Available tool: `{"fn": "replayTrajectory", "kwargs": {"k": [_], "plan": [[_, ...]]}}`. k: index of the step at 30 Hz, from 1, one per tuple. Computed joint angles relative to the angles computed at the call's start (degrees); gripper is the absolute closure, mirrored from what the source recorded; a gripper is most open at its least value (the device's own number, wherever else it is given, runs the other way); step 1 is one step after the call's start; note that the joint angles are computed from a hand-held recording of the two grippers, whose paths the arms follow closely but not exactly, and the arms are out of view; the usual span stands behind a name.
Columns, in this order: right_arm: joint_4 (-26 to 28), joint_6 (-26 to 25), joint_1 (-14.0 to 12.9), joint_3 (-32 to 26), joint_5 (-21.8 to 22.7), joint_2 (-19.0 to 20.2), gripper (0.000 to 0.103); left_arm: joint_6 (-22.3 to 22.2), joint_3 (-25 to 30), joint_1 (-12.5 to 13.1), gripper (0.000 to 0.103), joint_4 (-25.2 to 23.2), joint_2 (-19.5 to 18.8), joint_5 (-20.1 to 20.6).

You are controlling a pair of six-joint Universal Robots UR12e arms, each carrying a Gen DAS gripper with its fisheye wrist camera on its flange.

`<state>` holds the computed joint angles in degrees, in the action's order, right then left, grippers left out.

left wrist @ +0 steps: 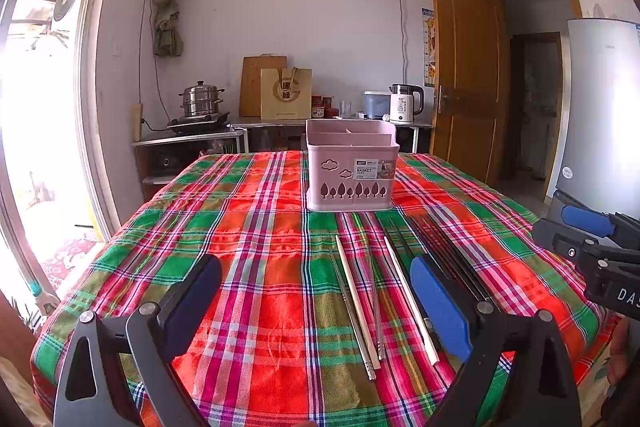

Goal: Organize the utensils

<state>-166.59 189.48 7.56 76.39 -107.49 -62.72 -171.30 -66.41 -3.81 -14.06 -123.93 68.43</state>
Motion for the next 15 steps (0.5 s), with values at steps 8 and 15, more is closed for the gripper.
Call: {"fn": "replayTrajectory", "kwargs": {"k": [8,15], "plan": [[0.03,0.05,0.00,-0.02,0.04,0.02,0.035,-0.07,-0.14,0.04,0.007,0.12,0.07,-0.07],[-0.13,0.00,0.05,0.04,-0.04,-0.01,0.035,-0.07,-0.32,0.03,0.007,0.20,0.17,-0.09]]}}
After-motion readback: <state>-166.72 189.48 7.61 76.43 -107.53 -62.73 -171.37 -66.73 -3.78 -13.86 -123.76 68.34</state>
